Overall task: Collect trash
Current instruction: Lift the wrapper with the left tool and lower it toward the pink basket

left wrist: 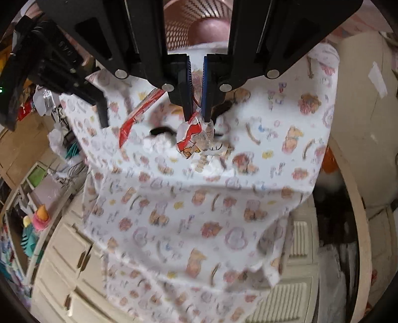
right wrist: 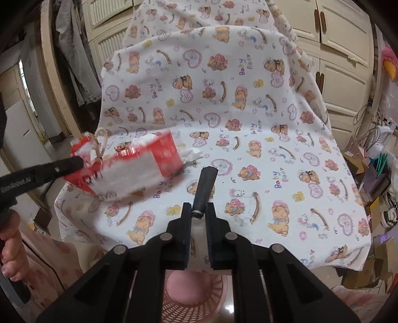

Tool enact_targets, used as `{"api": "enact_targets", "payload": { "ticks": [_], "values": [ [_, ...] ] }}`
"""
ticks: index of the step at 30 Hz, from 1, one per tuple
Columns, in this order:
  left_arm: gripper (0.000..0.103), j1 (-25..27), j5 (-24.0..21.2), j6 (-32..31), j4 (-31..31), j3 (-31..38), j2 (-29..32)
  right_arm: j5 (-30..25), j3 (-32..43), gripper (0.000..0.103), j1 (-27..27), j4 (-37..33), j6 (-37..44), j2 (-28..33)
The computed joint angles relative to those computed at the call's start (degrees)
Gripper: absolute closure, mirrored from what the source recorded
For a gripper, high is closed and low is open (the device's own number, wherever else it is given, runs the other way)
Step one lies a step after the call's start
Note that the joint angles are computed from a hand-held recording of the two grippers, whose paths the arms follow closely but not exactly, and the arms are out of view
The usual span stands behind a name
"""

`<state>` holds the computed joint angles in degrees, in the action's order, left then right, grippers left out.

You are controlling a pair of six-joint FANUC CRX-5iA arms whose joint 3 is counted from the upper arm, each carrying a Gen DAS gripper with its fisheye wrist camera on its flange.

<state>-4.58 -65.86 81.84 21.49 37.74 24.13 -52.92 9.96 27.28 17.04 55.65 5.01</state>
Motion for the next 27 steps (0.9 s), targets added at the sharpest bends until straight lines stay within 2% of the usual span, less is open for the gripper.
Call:
{"api": "enact_targets", "payload": {
  "ticks": [2, 5, 9, 10, 13, 18, 21, 22, 24, 27],
  "values": [
    [0.097, 0.84, -2.99, 1.91, 1.01, 1.21, 1.26, -0.27, -0.3, 0.093, 0.18, 0.38, -0.55, -0.25],
    [0.097, 1.64, -11.07, 2.32, 1.92, 6.39, 4.87, -0.79, -0.16, 0.093, 0.19, -0.16, -0.33, -0.42],
    [0.097, 1.11, -14.89, 4.4, -0.19, 10.49, 7.29, -1.65, 0.13, 0.093, 0.41, -0.23, 0.14, -0.22],
    [0.097, 0.66, -18.51, 5.07, -1.72, 14.46, 9.48, -1.84, 0.25, 0.093, 0.46, -0.34, 0.2, -0.12],
    [0.097, 0.2, -25.5, 4.27, -1.62, 19.09, 12.79, -2.31, 0.56, 0.093, 0.6, -0.71, 0.57, 0.18],
    [0.097, 0.83, -25.92, 3.22, 1.07, 14.89, 11.02, -2.81, 1.09, 0.093, 0.55, -1.38, 1.55, 0.51],
    [0.097, 1.19, -24.17, 3.03, 1.72, 12.3, 9.55, -2.68, 1.33, 0.093, 0.29, -1.83, 1.5, 0.49],
    [0.097, 1.31, -21.79, 1.95, 2.0, 9.98, 7.93, -2.61, 1.29, 0.093, 0.21, -1.98, 1.47, 0.38],
    [0.097, 1.66, -14.05, -0.63, 3.22, 3.74, 3.39, -2.27, 1.03, 0.093, 0.17, -1.73, 1.05, 0.07],
    [0.097, 2.42, -3.78, -5.77, 8.38, -3.92, -1.47, -1.6, 0.46, 0.093, 0.19, -1.02, 0.42, -0.46]
  ]
}}
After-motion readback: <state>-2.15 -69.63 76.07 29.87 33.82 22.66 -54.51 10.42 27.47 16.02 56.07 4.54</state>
